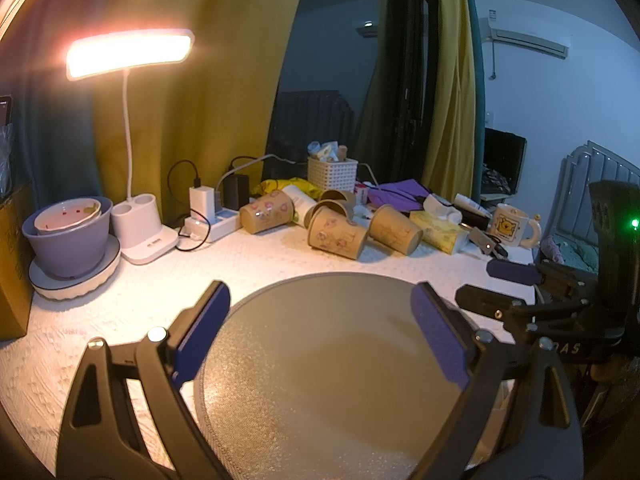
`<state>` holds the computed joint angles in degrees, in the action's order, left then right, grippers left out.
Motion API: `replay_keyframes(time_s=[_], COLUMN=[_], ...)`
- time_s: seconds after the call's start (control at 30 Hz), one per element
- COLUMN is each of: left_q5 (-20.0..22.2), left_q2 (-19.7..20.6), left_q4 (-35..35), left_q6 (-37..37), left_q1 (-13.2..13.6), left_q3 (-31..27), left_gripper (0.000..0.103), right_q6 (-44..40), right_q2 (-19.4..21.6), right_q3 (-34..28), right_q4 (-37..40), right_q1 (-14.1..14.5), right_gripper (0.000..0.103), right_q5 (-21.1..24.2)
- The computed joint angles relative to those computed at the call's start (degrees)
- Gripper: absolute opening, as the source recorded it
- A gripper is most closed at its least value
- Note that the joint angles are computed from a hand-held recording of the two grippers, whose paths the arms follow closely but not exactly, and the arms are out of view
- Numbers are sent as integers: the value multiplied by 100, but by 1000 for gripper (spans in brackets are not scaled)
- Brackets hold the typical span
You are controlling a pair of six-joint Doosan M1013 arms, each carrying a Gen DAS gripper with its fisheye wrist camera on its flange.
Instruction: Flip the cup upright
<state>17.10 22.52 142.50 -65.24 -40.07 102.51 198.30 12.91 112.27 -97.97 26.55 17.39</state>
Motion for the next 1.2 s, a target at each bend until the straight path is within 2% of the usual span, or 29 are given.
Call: replay_keyframes(time_s=[0.97,1.2], left_q5=[-30,-133], left_q2=[4,37], left_q4=[-71,-19], left_q6=[47,90], left_q1=[-8,5], left_q3=[-13,-52], left_gripper=[93,93], right_q6=[-17,-180], right_q2=[32,142], right_q3=[-29,-152], right_q4=[44,189], right_q1=[-5,-139], right_gripper=[78,78], right_q5=[-46,-225])
